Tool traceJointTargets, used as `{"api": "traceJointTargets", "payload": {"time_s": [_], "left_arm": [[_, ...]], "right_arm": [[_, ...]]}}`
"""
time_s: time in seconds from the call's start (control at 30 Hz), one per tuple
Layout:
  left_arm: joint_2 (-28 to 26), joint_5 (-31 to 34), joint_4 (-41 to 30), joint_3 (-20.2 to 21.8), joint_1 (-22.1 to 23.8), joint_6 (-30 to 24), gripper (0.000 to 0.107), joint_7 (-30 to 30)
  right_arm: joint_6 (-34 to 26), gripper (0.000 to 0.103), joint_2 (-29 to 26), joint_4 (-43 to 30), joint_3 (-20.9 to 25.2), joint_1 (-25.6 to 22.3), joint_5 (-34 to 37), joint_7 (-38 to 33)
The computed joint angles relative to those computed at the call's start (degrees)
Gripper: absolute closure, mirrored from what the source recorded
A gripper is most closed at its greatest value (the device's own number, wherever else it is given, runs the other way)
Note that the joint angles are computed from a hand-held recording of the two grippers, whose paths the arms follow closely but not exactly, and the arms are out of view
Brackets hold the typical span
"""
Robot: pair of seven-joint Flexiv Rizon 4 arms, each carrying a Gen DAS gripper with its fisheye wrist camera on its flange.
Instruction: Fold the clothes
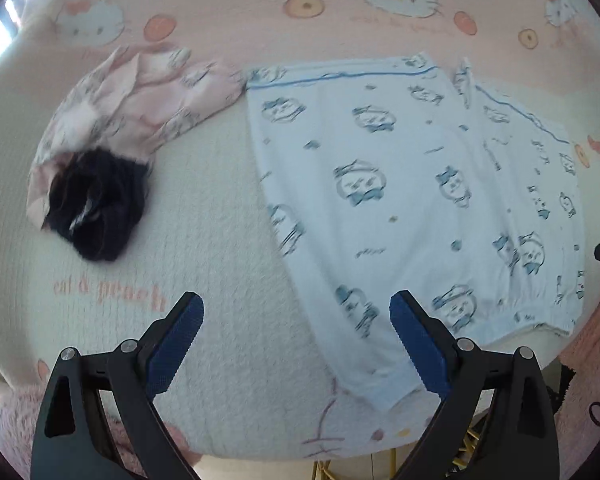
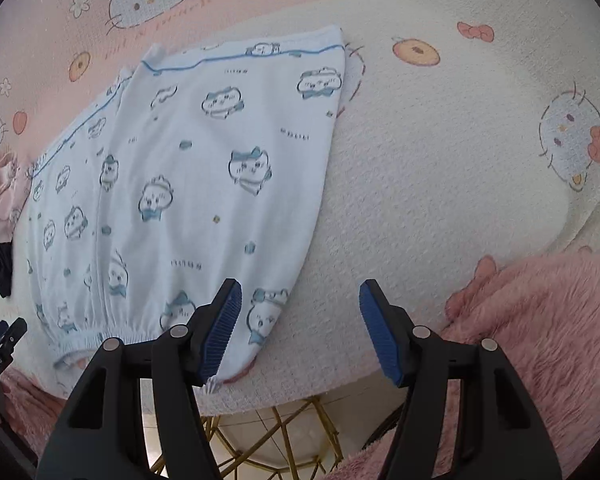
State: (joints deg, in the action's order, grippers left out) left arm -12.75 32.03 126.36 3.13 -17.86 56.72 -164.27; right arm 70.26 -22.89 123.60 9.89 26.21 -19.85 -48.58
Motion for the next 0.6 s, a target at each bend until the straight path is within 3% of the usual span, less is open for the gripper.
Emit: {"api": "traceJointTargets", "payload": {"time_s": [0.1, 0.17, 0.27, 0.33, 0.43, 0.5, 0.6], "left_arm": [[-5.53, 0.37, -6.01, -0.8, 0.75, 2.98, 0.011, 5.75], [-10.5, -0.78, -10.85, -1.16, 0.17, 4.63, 0.011, 9.56], [-16.37, -2.91, -17.7, -1.4, -1.86, 3.43, 0.011, 14.27], [-19.35, -6.19, -21.15, -0.56, -3.33, -0.88, 0.011, 18.45], [-18.87, -10.8, -19.26, -0.19, -2.87, -1.55, 0.009, 18.77], [-17.14, -12.03, -16.65, 1.46, -3.75, -0.18, 0.009, 17.48], [-14.76, -11.83, -12.32, 2.94, -4.05, 6.42, 0.009, 16.4]], "right_arm": [[2.03, 0.041, -1.08, -0.66, -1.89, 1.33, -3.36, 0.13], [2.59, 0.041, -2.15, -0.94, -0.17, 0.78, -2.79, -2.42], [-1.29, 0.041, -5.02, -2.88, 2.1, 1.09, -0.77, -5.43], [-1.38, 0.04, -4.58, -1.94, -0.68, 3.79, -4.27, -4.78], [-2.25, 0.039, -3.13, -0.25, -2.89, 5.08, -7.01, -2.28], [-3.31, 0.039, -2.67, -0.4, -1.79, 3.24, -4.38, -1.15], [-3.81, 0.039, -2.22, -0.75, -0.51, 1.16, -1.06, 0.02]]}}
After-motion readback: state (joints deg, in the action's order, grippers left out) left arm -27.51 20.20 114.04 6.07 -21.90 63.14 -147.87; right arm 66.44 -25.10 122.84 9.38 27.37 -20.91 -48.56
